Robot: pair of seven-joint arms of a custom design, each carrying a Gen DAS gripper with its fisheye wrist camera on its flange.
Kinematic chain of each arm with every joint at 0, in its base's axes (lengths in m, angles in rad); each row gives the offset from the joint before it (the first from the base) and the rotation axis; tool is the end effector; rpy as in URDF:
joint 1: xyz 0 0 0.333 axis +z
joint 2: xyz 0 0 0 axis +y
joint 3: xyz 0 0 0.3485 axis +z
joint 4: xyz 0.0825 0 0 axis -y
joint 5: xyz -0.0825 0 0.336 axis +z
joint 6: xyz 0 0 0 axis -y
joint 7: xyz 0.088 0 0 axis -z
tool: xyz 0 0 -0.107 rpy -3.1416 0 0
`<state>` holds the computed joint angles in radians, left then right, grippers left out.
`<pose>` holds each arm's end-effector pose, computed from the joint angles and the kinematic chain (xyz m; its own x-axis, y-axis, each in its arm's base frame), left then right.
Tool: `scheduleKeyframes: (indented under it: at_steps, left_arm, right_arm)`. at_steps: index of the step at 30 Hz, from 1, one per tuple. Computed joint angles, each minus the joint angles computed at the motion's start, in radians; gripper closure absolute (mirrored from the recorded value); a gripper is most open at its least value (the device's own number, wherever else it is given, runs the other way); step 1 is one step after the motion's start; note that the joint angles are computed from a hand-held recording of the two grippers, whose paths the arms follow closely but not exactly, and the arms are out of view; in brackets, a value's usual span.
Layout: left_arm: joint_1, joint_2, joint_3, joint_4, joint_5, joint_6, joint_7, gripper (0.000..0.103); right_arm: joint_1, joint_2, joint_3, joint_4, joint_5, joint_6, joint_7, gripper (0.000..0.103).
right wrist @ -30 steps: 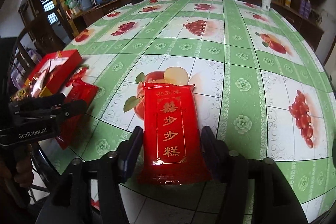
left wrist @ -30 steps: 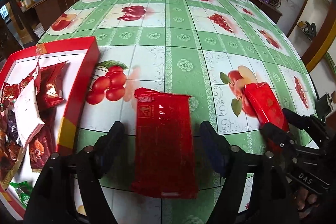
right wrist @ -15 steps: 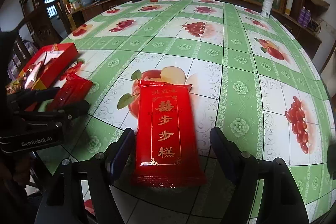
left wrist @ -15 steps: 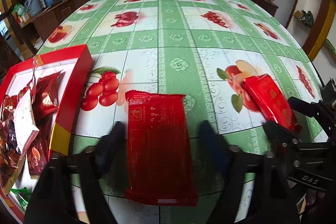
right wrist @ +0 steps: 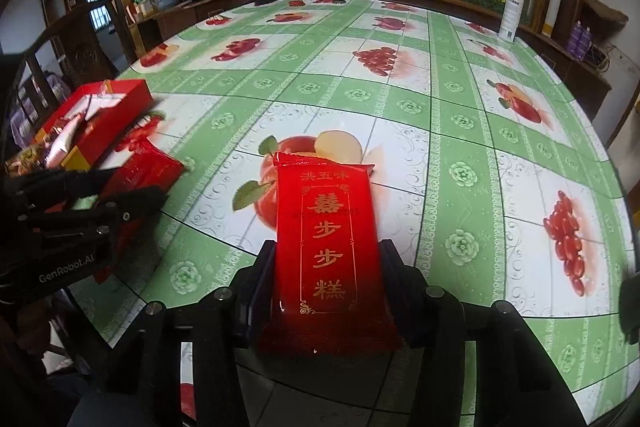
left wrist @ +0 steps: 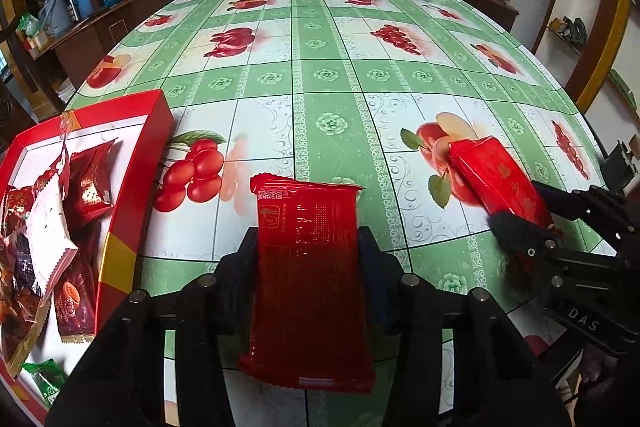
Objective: Organize snacks
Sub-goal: 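Lift both red packets and carry them toward the tray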
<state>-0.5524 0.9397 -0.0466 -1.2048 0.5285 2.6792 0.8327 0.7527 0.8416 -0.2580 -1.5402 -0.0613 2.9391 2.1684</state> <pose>0.6476 -0.4440 0.3092 -0.2392 -0.9710 -0.0038 -0.7927 0.1975 -0.5767 0.6209 0.3993 0.2850 0.1245 -0.9871 -0.1010 -0.8266 -0.0469 -0.5608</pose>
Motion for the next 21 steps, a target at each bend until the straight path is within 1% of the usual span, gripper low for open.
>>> scheduleKeyframes:
  at_steps: [3, 4, 5, 7, 8, 9, 11, 12, 15, 17, 21]
  left_arm:
    - [0.004, -0.011, -0.001, -0.018, -0.003, 0.005, -0.007, 0.058]
    - [0.003, -0.018, 0.003, -0.029, 0.000, 0.012, -0.013, 0.058]
    - [0.001, -0.025, 0.008, -0.040, 0.006, 0.019, -0.021, 0.058]
    - [-0.003, -0.039, 0.017, -0.059, 0.017, 0.030, -0.037, 0.058]
    - [-0.003, -0.048, 0.021, -0.073, 0.024, 0.041, -0.047, 0.058]
    - [-0.004, -0.056, 0.026, -0.084, 0.031, 0.050, -0.056, 0.058]
    - [-0.008, -0.070, 0.039, -0.104, 0.048, 0.064, -0.079, 0.058]
    - [-0.010, -0.078, 0.045, -0.115, 0.058, 0.071, -0.091, 0.058]
    - [-0.013, -0.096, 0.059, -0.139, 0.084, 0.085, -0.123, 0.058]
    - [-0.014, -0.110, 0.067, -0.158, 0.102, 0.096, -0.146, 0.058]
    - [-0.019, -0.128, 0.085, -0.179, 0.140, 0.103, -0.192, 0.058]
  right_arm:
    - [-0.061, -0.010, 0.083, -0.017, 0.042, 0.053, -0.042, 0.053]
    - [-0.078, -0.011, 0.107, -0.017, 0.060, 0.062, -0.058, 0.053]
    - [-0.087, -0.012, 0.118, -0.019, 0.076, 0.068, -0.069, 0.053]
    - [-0.128, -0.017, 0.173, -0.028, 0.119, 0.090, -0.103, 0.053]
    - [-0.161, -0.020, 0.217, -0.035, 0.146, 0.107, -0.128, 0.053]
    - [-0.206, -0.022, 0.275, -0.042, 0.175, 0.125, -0.159, 0.053]
    - [-0.255, -0.020, 0.343, -0.046, 0.221, 0.142, -0.198, 0.053]
    - [-0.294, -0.017, 0.395, -0.049, 0.245, 0.154, -0.226, 0.053]
    - [-0.366, -0.005, 0.497, -0.046, 0.303, 0.171, -0.288, 0.053]
    - [-0.379, -0.002, 0.520, -0.041, 0.332, 0.174, -0.315, 0.053]
    - [-0.353, -0.004, 0.500, -0.016, 0.374, 0.162, -0.351, 0.053]
